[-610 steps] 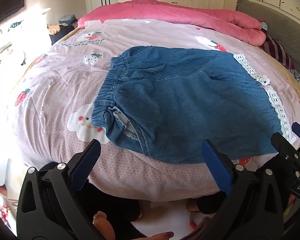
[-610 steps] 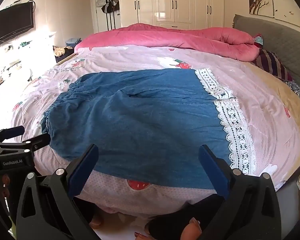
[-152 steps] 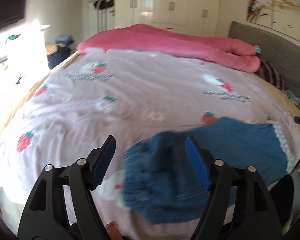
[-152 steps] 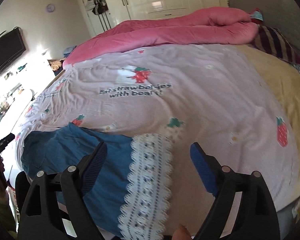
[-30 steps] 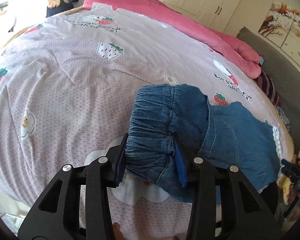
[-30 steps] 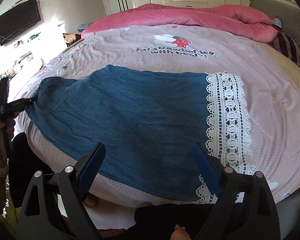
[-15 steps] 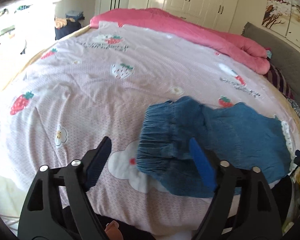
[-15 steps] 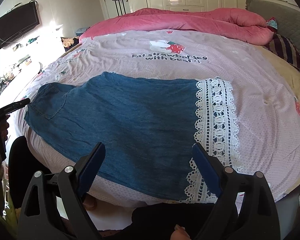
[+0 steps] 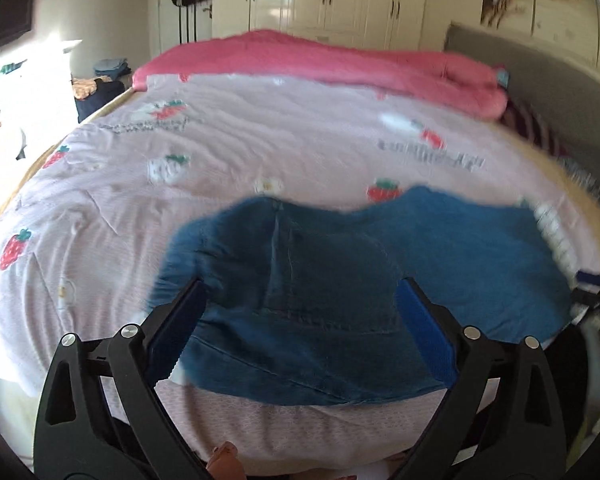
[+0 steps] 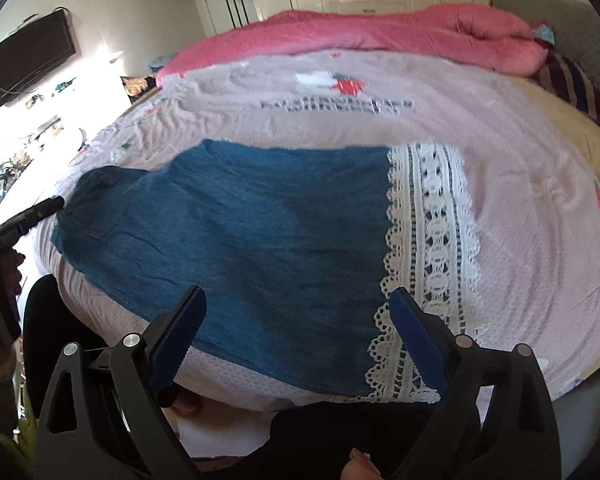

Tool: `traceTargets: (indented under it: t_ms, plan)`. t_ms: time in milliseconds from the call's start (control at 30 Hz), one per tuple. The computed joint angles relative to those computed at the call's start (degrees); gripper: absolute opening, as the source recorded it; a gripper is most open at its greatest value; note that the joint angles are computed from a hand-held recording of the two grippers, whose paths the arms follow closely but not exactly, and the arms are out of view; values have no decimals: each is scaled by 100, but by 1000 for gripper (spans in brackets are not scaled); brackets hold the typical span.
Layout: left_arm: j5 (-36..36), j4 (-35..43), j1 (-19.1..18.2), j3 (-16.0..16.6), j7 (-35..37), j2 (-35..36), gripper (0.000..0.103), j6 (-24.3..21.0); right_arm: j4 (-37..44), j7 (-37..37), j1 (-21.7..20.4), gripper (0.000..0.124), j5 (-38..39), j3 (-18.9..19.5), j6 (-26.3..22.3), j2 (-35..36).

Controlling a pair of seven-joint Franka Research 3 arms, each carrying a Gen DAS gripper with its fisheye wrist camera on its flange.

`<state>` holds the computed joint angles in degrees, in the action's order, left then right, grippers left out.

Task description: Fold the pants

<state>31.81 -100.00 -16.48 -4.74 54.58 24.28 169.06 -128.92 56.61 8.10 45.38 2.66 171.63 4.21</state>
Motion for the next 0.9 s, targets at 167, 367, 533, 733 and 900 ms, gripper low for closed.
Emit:
traceTargets:
  t_ms: [167,367,533,733,900]
  plan:
    - [-33,266,-5,-42,228,301,91,-517,97,217,-104,92,-86,-53,-284,191]
    - [-98,308,27,-41,236,415,93,-553,108,411,-181,92,-151,-77,-453,249]
    - [144,349,-173,159,29,448,93,-611,69,-428,-306,92,704,101,-353,244]
    - [240,31,-137,41,-263,34,93,-353,-146,-1655,-294,94,2274,23,-540,-252]
    - [-427,-36,212,-652,382,-107,93,-50,-343,-1714,-84,96,2336,-184,-92,-592]
